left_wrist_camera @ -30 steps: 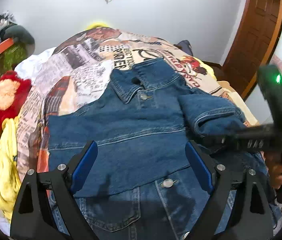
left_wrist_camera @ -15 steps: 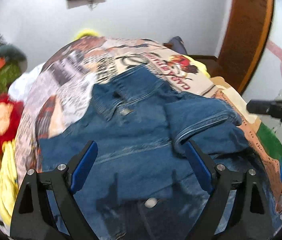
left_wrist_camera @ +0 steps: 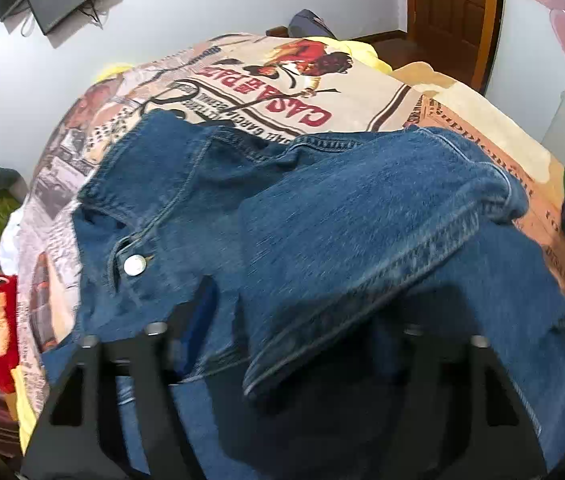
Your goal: Fold large clothes
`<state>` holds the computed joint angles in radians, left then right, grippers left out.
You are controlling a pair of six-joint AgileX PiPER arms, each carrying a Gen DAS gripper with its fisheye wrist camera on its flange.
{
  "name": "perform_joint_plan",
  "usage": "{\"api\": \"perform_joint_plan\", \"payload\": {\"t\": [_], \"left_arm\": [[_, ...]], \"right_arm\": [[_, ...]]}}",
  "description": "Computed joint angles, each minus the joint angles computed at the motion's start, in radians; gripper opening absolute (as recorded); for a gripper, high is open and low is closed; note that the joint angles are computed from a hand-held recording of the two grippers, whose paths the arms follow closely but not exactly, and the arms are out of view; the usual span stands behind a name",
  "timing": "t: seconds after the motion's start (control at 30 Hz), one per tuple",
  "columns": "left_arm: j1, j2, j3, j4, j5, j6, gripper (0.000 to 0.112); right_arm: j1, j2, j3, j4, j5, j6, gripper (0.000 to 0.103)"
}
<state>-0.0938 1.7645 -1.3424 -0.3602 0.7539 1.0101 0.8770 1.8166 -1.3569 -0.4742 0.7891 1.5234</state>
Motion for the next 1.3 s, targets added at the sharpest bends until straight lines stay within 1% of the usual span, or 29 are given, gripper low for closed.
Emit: {"api": "perform_joint_plan", "payload": {"t": [0.03, 0.07, 0.13, 0.17, 0.2, 0.23, 0.33, 0.4, 0.47, 0.53, 0.6, 0.67, 0.73, 0.77, 0.8, 0.9, 0.97, 1.0, 1.03, 1.1, 1.17, 1.2, 1.23, 1.27, 1.3], "left_arm": [[-0.007, 0.004, -0.006, -0.004, -0.003, -0.011, 0.052], [-0.013, 0.01, -0.016, -0.006, -0.008, -0.025, 0.048], [-0.02, 0.021, -0.044, -0.016, -0.006, -0.048, 0.028], [-0.017, 0.03, -0.071, -0.034, 0.014, -0.051, 0.022], [-0.008, 0.036, -0.098, -0.054, 0.035, -0.055, 0.019], [-0.002, 0.032, -0.111, -0.071, 0.039, -0.061, 0.016], [0.054, 0.017, -0.174, -0.157, 0.091, -0.058, 0.01], [0.112, 0.01, -0.238, -0.216, 0.146, -0.053, 0.009], [0.167, 0.006, -0.292, -0.264, 0.192, -0.037, 0.008], [0.23, -0.001, -0.329, -0.31, 0.233, -0.007, 0.008], [0.285, -0.006, -0.339, -0.338, 0.25, 0.022, 0.008], [0.334, -0.003, -0.34, -0.353, 0.266, 0.039, 0.008], [0.379, 0.017, -0.34, -0.345, 0.29, 0.052, 0.008], [0.395, 0.031, -0.332, -0.326, 0.291, 0.054, 0.008], [0.408, 0.049, -0.331, -0.302, 0.297, 0.053, 0.009], [0.435, 0.098, -0.266, -0.205, 0.24, 0.046, 0.016], [0.462, 0.14, -0.252, -0.177, 0.222, 0.031, 0.032], [0.479, 0.16, -0.252, -0.171, 0.216, 0.024, 0.047], [0.506, 0.184, -0.254, -0.178, 0.214, 0.028, 0.057], [0.549, 0.203, -0.245, -0.203, 0.229, 0.053, 0.064], [0.58, 0.216, -0.23, -0.209, 0.236, 0.068, 0.066], [0.59, 0.215, -0.211, -0.21, 0.226, 0.077, 0.067], [0.598, 0.211, -0.186, -0.201, 0.196, 0.082, 0.068], [0.609, 0.212, -0.179, -0.203, 0.196, 0.089, 0.068], [0.625, 0.23, -0.192, -0.211, 0.222, 0.083, 0.069]], "right_arm": [[-0.006, 0.01, 0.007, 0.013, -0.024, -0.003, 0.01], [-0.018, 0.026, 0.016, 0.04, -0.059, -0.018, 0.01], [-0.033, 0.058, 0.014, 0.095, -0.098, -0.06, 0.01], [-0.036, 0.07, 0.013, 0.113, -0.111, -0.074, 0.01], [-0.039, 0.087, 0.009, 0.133, -0.123, -0.091, 0.01], [-0.037, 0.1, -0.002, 0.144, -0.12, -0.101, 0.01], [-0.014, 0.128, -0.037, 0.123, -0.077, -0.107, 0.01], [0.0, 0.141, -0.074, 0.106, -0.023, -0.125, 0.01], [0.007, 0.14, -0.097, 0.1, 0.01, -0.143, 0.01], [0.012, 0.127, -0.108, 0.09, 0.022, -0.147, 0.01], [0.023, 0.115, -0.121, 0.051, 0.037, -0.119, 0.01], [0.027, 0.112, -0.125, 0.03, 0.032, -0.095, 0.01], [0.013, 0.139, -0.151, 0.078, 0.013, -0.127, 0.01], [0.002, 0.164, -0.172, 0.126, 0.012, -0.168, 0.01], [0.0, 0.194, -0.196, 0.157, 0.017, -0.194, 0.01], [0.025, 0.249, -0.239, 0.126, 0.05, -0.176, 0.01], [0.032, 0.273, -0.273, 0.122, 0.097, -0.19, 0.01], [0.033, 0.28, -0.281, 0.129, 0.108, -0.203, 0.01], [0.033, 0.278, -0.272, 0.127, 0.101, -0.2, 0.01], [0.027, 0.265, -0.245, 0.135, 0.074, -0.194, 0.01], [0.021, 0.259, -0.228, 0.142, 0.056, -0.195, 0.01], [0.021, 0.26, -0.227, 0.142, 0.055, -0.194, 0.01], [0.023, 0.264, -0.232, 0.141, 0.061, -0.192, 0.01], [0.025, 0.268, -0.241, 0.14, 0.072, -0.192, 0.01], [0.029, 0.273, -0.249, 0.136, 0.082, -0.191, 0.01]]}}
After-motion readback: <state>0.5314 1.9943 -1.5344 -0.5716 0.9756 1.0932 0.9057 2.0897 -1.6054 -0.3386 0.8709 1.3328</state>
